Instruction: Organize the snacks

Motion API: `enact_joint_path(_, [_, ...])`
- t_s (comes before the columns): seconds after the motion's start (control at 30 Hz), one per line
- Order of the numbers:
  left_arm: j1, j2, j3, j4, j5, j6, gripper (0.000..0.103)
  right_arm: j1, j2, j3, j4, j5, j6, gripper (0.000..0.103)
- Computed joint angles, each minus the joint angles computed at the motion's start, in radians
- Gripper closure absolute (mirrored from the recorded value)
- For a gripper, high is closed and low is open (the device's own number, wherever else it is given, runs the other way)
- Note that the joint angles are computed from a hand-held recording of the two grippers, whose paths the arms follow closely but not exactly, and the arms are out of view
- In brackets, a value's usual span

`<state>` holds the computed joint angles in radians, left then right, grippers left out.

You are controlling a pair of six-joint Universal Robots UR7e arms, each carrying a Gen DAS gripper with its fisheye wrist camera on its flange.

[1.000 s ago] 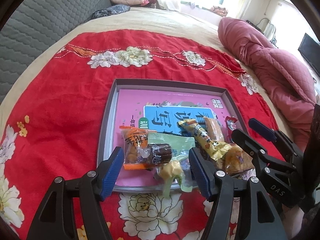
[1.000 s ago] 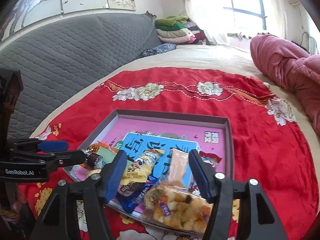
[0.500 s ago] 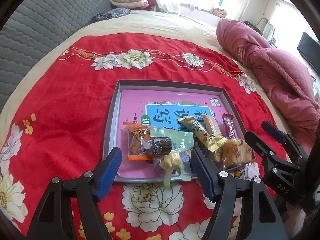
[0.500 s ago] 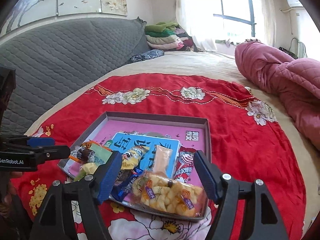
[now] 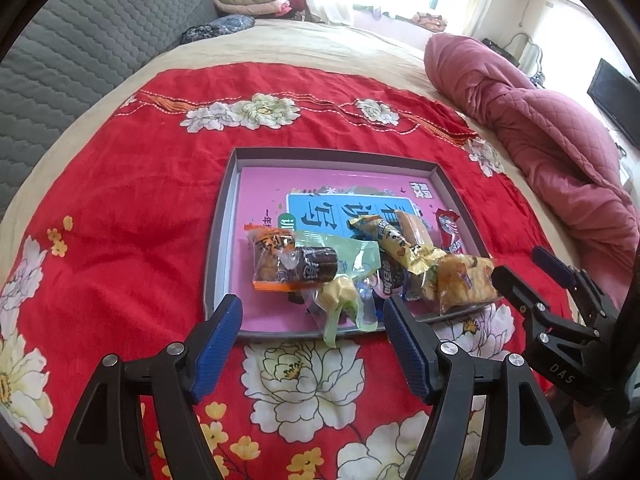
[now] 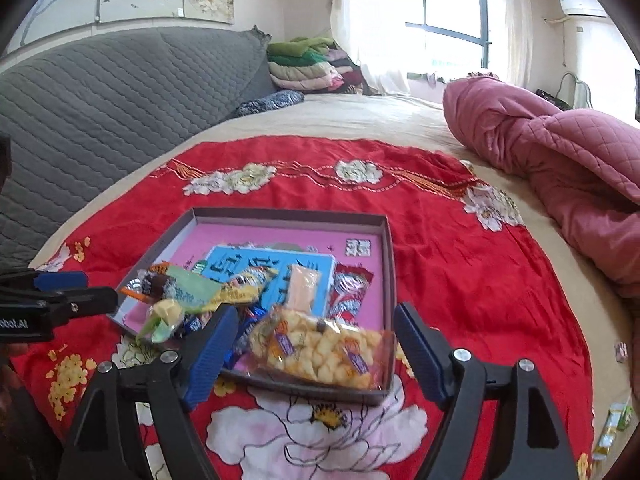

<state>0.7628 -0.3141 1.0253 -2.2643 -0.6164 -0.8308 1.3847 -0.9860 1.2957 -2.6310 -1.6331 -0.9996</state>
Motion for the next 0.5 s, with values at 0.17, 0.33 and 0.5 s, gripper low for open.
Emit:
enact_joint_path(0.17, [-0.006, -0.013, 0.029, -0.018, -0.008, 0.005, 0.028, -0.001, -0.013, 0.017, -0.008, -0.024, 0.018, 0.018])
enact_joint_path(0.33, [-0.014, -0.025, 0.058, -0.025, -0.022, -0.003, 0.028, -0.001, -0.045, 0.060, -0.010, -0.046, 0.025, 0.017])
enact_joint_path(0.5, [-0.019, -0.030, 0.075, -0.023, -0.040, -0.006, 0.028, 0.001, -0.077, 0.094, 0.010, -0.067, 0.058, 0.013])
